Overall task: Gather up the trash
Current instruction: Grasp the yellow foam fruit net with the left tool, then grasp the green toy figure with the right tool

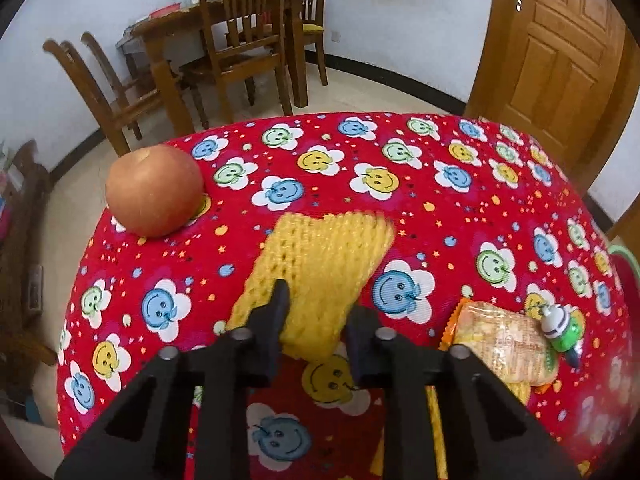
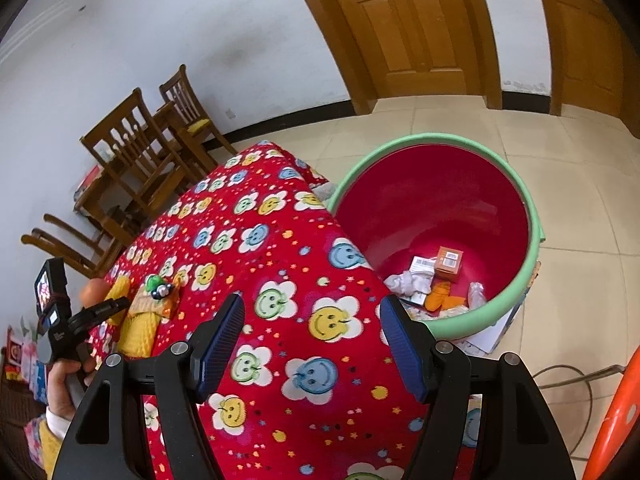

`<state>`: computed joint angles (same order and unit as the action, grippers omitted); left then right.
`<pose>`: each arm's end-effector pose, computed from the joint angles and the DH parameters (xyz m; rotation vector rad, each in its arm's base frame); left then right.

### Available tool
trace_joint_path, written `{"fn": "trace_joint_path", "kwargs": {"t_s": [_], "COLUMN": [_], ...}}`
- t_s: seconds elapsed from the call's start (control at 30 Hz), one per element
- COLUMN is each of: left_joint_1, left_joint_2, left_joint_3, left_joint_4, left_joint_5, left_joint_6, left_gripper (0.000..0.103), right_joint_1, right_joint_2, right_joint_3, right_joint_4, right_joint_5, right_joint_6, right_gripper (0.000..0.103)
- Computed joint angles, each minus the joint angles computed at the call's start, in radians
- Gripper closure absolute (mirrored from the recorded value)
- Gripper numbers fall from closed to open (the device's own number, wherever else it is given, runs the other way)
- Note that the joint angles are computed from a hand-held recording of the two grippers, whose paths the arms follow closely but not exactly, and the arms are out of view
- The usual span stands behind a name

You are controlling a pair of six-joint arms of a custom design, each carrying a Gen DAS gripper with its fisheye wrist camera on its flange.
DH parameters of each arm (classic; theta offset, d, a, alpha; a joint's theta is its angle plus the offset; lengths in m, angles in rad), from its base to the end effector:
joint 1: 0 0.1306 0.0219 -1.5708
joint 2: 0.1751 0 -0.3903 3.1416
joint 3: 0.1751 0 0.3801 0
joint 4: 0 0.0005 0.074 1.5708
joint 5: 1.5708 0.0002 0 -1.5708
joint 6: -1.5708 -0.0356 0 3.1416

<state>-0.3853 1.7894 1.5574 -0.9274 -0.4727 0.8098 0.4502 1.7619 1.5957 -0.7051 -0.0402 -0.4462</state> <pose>0.5467 -0.2048 0.3067 -0.6585 2.4513 0.2072 0.5460 0.2649 0.3482 -0.0232 2.4925 0.4391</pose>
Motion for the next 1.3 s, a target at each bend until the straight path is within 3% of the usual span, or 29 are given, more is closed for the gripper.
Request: {"fn": "trace_joint_path", "kwargs": {"t_s": [0.17, 0.6, 0.8, 1.1, 1.3], "left_joint_1": [-0.001, -0.053, -0.066, -0.08, -0.074], "left_joint_2": [-0.067, -0.199, -0.197, -0.193, -0.195], "left_joint_3": [-0.071, -0.229, -0.24, -0.245, -0.252], "left_joint_4": [0.076, 0.213, 0.218, 0.219, 0.224], "left_joint_5": [0.049, 0.038, -0.023, -0.03, -0.015], "left_joint_6": [0.015, 0.116, 0.095, 0.092, 0.106], "left_gripper": [0.091, 0.091, 0.091, 0.091, 0.091], "right_joint_1": [0.021, 0.103, 0.143, 0.175, 0.188], "right_joint_2": [0.016, 0.154, 0.25, 0.377, 0.435], "right_joint_3": [0.034, 0.228, 0.338, 0.495, 0.569], "right_joint_4": [-0.007, -0.082, -0.098, -0.151, -0.185], "right_joint_5": [-0.008, -0.007, -0.004, -0.018, -0.025], "right_joint_6": [0.035, 0.118, 0.15, 0.175, 0.19], "right_gripper": [0.032, 0.032, 0.032, 0.032, 0.045]}}
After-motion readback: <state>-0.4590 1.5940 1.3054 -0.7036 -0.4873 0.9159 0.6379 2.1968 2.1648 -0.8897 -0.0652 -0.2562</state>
